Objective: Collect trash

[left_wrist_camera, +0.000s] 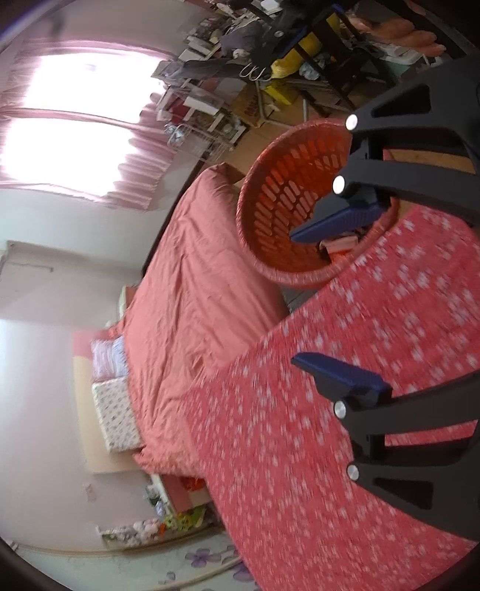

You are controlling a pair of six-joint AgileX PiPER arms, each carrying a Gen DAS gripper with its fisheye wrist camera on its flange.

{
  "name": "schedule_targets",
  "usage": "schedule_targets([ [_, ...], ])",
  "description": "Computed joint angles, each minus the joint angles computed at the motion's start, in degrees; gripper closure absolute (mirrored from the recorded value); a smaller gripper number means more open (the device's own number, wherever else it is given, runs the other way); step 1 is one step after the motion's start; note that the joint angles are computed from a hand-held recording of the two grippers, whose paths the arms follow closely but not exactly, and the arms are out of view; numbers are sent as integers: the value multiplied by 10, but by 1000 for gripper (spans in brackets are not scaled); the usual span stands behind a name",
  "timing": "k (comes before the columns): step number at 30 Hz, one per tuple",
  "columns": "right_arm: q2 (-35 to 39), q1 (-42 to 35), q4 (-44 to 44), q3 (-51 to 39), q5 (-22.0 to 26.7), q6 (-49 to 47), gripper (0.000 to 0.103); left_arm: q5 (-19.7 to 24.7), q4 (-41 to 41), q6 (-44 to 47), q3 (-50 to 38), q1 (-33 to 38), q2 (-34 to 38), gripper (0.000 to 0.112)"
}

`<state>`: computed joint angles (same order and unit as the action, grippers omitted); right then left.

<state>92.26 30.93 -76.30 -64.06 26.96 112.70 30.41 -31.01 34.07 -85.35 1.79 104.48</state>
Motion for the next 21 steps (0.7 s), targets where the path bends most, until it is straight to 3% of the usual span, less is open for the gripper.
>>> schedule_targets([
  [2,-8,45,-17,7,57,15,10,-16,-21,27,46,16,-40,40],
  [7,-9,144,-37,9,178,9,2,-50,-132,149,184,79,-154,27],
  [13,23,242,-24,-2,309,8,2,-97,-225,273,315,139,-265,16],
  [21,63,305,5,-29,412,-12,2,-114,-309,361,417,214,-360,13],
])
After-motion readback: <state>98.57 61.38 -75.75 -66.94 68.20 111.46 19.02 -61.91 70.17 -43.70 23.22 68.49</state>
